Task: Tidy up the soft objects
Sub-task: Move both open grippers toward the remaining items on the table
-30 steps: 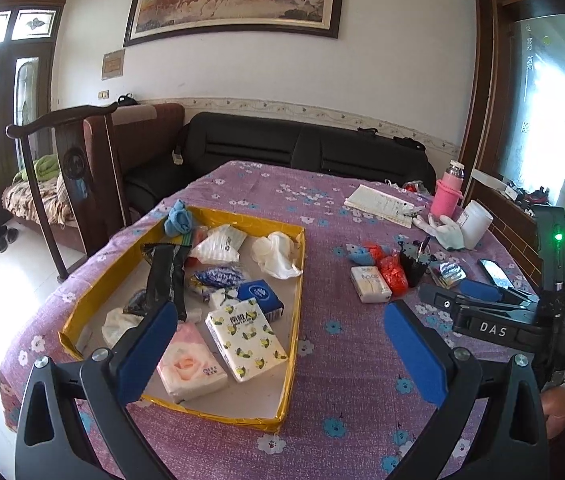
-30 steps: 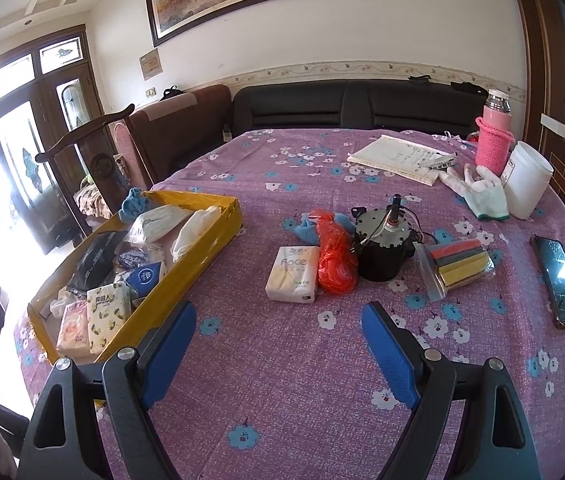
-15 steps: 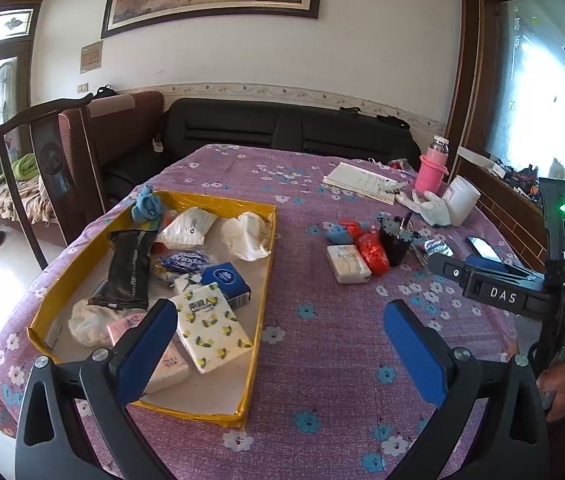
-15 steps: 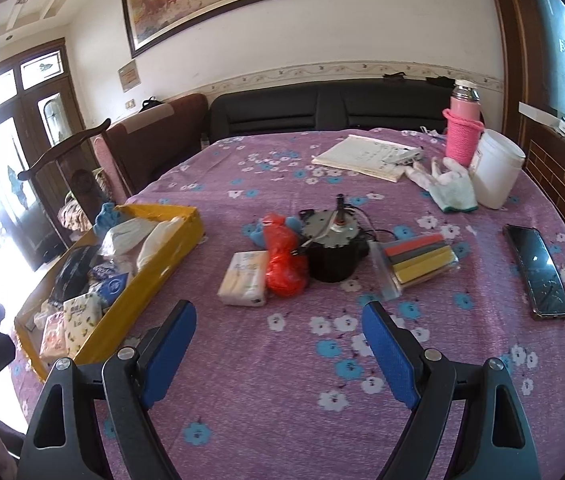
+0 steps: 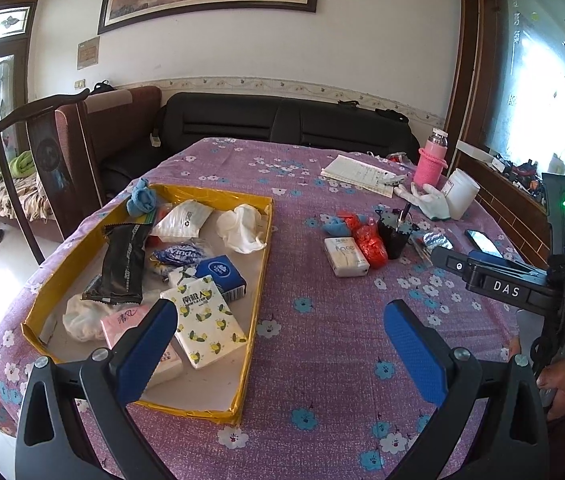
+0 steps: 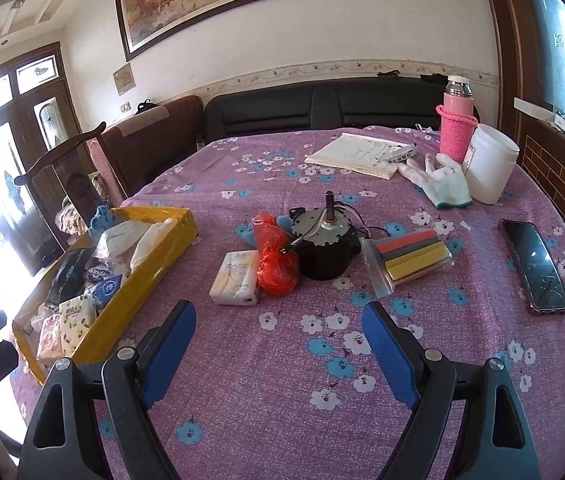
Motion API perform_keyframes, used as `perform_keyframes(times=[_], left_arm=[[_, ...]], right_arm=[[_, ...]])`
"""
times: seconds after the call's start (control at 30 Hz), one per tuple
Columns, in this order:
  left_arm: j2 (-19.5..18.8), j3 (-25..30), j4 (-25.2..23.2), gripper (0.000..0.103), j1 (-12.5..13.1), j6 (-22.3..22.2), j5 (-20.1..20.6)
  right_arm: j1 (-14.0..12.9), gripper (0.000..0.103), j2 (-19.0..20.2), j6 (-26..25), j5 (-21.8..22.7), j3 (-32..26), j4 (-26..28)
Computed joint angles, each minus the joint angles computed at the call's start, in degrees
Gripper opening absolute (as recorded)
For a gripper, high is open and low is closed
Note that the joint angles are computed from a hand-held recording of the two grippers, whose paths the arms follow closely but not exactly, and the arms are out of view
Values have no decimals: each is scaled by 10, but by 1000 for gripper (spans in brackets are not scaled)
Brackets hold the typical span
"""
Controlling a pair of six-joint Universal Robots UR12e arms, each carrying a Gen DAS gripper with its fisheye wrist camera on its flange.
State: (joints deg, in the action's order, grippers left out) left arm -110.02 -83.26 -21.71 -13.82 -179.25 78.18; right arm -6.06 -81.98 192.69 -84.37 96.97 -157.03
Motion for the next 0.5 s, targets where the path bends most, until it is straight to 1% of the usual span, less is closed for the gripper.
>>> perform_keyframes(times=[0.17, 0.3, 0.4, 0.5], left_arm=[[-3, 4, -11, 103, -3, 8, -1], [-8, 13, -29, 103, -6, 16, -3], [-12, 22, -47, 103, -11, 21, 2], [-15, 29, -54, 103, -14, 23, 6]], right_arm=[[-5, 88, -1, 4, -6, 3, 4], [-11, 88, -1, 1, -18, 3, 4], [-17, 88, 1, -8, -32, 1, 6], [-24, 88, 0, -19, -51, -2, 3]])
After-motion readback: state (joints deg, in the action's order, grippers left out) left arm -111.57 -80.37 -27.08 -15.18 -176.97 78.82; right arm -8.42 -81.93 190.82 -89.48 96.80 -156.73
